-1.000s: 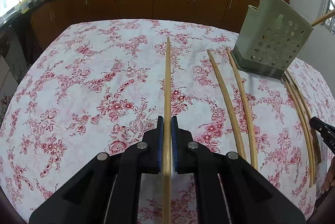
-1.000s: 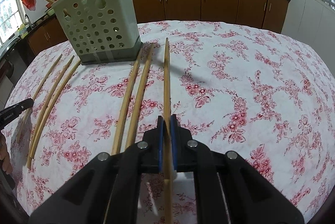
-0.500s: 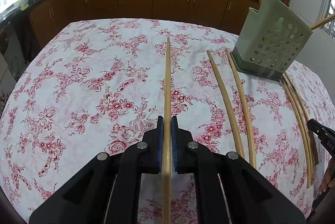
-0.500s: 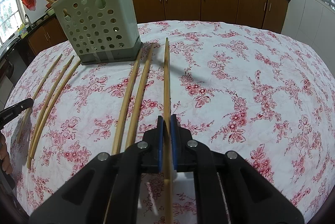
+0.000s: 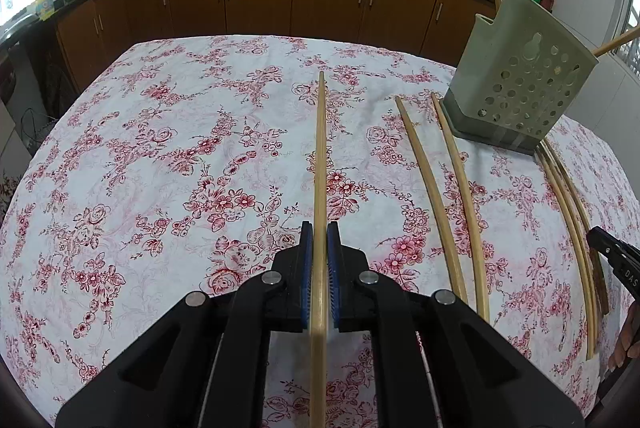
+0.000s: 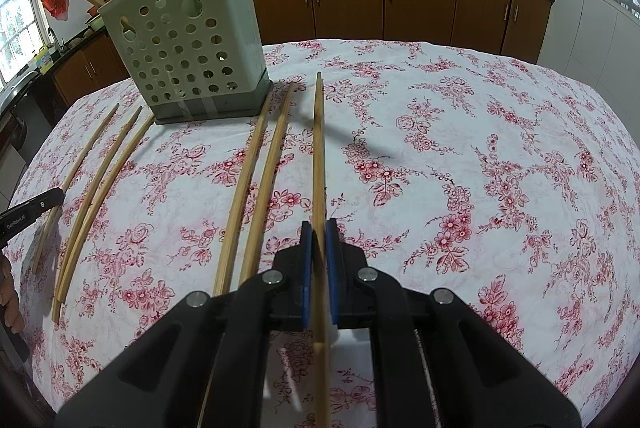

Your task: Organize utensils

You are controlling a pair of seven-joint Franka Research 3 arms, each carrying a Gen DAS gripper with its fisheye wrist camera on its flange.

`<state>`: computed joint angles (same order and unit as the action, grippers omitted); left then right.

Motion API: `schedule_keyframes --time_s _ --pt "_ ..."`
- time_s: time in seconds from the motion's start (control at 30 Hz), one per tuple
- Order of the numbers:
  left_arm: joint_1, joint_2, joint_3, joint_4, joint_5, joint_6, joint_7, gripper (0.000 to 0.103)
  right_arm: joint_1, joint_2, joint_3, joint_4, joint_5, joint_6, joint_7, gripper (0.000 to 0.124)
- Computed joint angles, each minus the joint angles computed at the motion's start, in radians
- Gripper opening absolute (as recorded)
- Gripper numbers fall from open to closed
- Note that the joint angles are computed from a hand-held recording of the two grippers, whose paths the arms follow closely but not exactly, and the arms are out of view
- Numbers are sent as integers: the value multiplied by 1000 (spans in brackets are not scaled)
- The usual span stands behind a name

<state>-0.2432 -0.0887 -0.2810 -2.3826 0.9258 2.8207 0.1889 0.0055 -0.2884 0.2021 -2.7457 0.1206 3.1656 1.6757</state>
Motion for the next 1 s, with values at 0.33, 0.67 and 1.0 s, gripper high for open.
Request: schedule_keyframes --time_s 0.33,0.67,1.0 --pt "0 -1 0 -1 -1 -1 1 9 4 0 -5 0 1 1 -3 9" --pt "-1 -1 0 0 -1 -1 1 9 8 1 -9 0 5 1 -8 9" --pt "-2 -1 0 0 -2 -5 1 9 13 2 -14 0 10 3 -13 9"
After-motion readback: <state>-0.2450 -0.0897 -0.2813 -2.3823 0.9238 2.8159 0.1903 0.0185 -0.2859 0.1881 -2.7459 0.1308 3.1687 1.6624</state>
